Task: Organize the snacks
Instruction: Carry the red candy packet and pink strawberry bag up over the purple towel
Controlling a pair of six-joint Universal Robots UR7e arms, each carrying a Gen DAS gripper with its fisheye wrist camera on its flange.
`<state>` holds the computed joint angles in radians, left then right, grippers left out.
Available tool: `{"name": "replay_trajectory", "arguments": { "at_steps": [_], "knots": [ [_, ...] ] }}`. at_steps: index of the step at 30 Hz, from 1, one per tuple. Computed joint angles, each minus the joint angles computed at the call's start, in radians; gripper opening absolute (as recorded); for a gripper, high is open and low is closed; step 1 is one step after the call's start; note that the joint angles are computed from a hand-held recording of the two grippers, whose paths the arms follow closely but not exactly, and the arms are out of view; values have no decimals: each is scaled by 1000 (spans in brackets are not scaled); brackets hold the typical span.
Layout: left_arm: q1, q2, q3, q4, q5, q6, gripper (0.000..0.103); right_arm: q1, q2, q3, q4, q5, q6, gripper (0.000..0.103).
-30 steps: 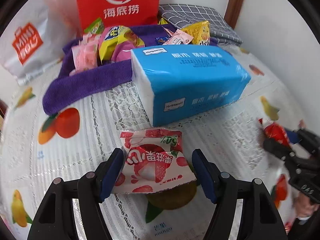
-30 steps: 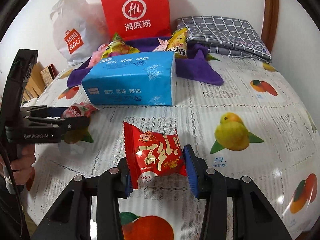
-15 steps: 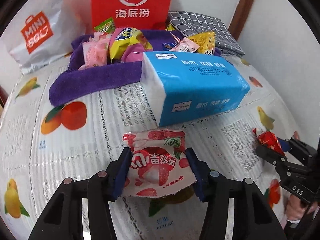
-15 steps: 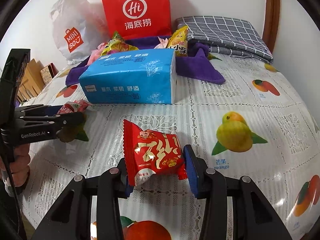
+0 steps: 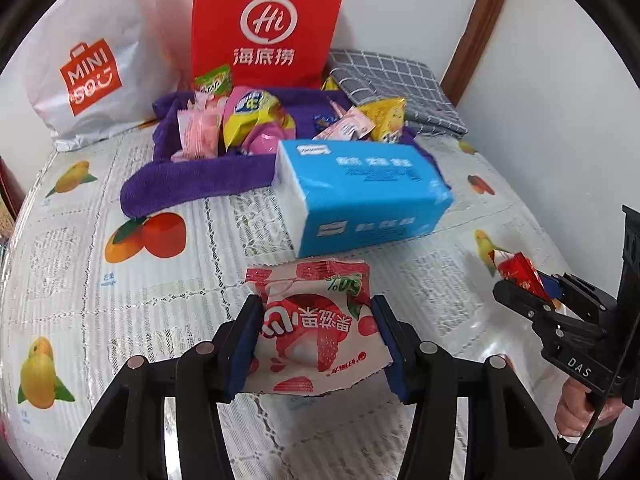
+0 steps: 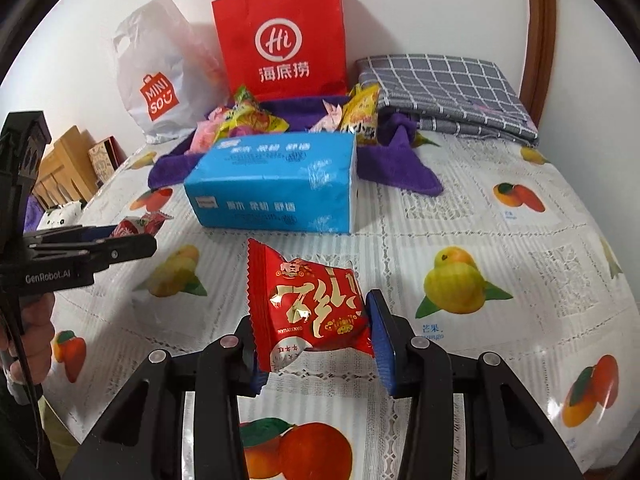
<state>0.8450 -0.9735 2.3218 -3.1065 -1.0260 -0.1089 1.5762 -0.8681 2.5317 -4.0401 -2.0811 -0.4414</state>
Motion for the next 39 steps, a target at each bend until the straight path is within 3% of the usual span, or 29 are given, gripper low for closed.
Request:
{"name": "replay_trajectory", "arguments": {
  "at_steps": [9,19,39],
  "knots": [
    [-49,-51,-4,26,12,-26,52,75,-72,-9,50,-16,22,42],
    [-80,-59,-60,57,18,-56,52,139,-150,-71,183,-44,38,42],
    [-105,-21,-182,106,16,-39,52,162,-238,-159,306,-27,31,42]
  ]
}}
